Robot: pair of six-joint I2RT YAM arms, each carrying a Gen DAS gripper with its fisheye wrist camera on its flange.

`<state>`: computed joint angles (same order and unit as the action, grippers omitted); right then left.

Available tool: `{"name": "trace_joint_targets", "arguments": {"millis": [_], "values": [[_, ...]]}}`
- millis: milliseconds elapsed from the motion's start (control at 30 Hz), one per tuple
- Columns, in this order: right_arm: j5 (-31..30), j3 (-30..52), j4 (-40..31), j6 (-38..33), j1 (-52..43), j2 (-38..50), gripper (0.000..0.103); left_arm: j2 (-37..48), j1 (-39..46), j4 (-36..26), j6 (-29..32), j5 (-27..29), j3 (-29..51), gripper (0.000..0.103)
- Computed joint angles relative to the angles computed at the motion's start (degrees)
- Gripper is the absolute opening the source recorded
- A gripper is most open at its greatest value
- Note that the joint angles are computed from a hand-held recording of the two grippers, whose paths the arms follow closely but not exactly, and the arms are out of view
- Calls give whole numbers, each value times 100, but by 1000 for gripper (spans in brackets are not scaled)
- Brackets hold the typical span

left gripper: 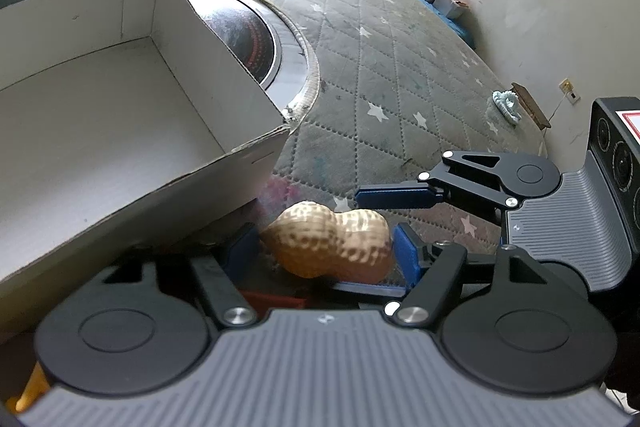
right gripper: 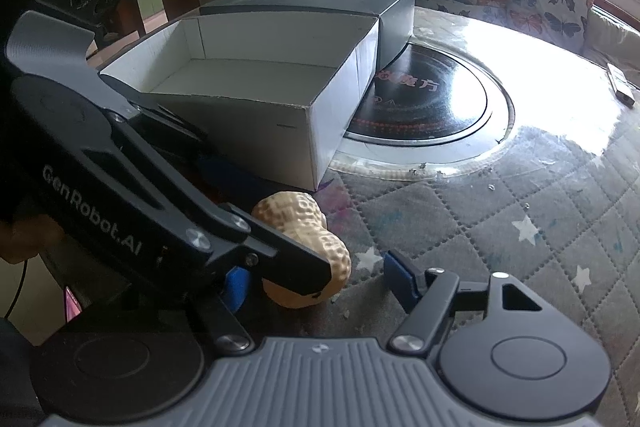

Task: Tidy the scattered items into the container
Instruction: 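Close the left gripper on the peanut toy and lift it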

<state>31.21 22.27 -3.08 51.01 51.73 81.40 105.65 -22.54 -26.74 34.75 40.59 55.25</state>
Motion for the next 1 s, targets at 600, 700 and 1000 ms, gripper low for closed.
{"name": "trace_joint_targets", "arguments": {"millis": [600,700,1000], "values": [[14,97,27,-101,-22,126,58,-90,96,3,122,122,-76,71],[1,94,54,-110,-10,119,53,-82,77,44,70,133,-75,71],[39,63,4,7,101,-10,43,-153,93,3,128,164,-49,71]]}}
